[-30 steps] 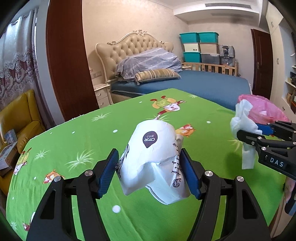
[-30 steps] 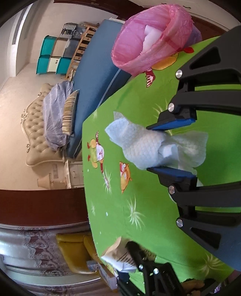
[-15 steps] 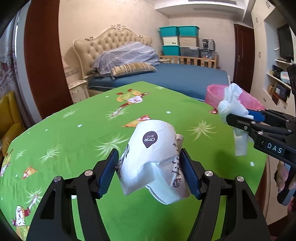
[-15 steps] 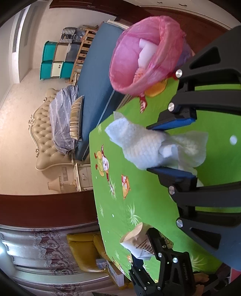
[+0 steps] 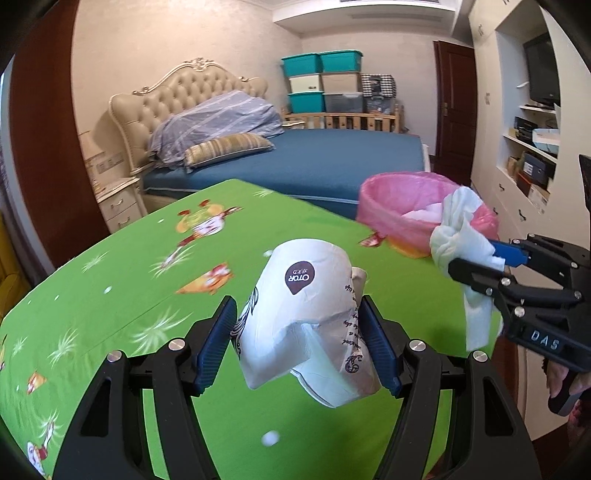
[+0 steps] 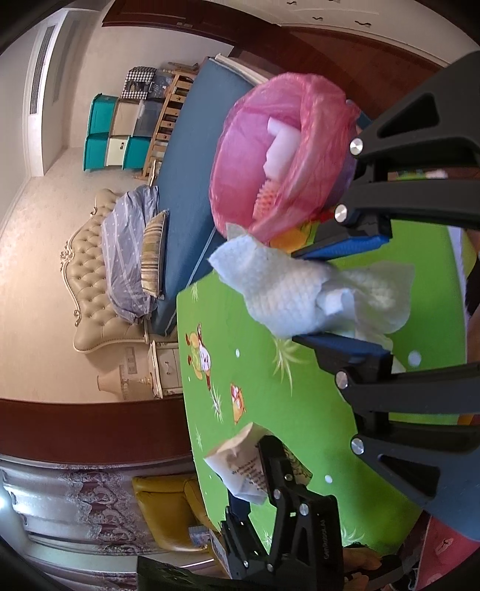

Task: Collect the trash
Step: 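Carry paper bag in left tool and tissue in right tool over the bin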

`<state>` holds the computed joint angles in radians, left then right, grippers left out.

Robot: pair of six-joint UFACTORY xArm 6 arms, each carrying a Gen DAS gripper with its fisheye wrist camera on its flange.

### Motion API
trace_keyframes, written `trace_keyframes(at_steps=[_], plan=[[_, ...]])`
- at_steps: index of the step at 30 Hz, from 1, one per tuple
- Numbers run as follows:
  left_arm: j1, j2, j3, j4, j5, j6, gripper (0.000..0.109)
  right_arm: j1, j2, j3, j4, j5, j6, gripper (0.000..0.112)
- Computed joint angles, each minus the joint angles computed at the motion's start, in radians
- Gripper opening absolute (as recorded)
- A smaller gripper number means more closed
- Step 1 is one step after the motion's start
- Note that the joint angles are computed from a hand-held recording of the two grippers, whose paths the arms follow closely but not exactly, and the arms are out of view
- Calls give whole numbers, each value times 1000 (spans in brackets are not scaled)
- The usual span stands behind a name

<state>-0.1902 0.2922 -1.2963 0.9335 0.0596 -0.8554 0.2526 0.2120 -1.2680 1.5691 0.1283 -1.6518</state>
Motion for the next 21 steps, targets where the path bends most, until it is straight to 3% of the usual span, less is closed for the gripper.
trace_keyframes(at_steps=[10,16,21], plan=[[-107,143,-220,-251,45,263,65,-86,9,-40,36,-36,-41,37],[-172,294,-465,-633,121,622,65,-156,58,-115,-76,-18,72,37],[-201,453,-741,-797,239,747,65,-212,137,-223,-245,20,245,38]])
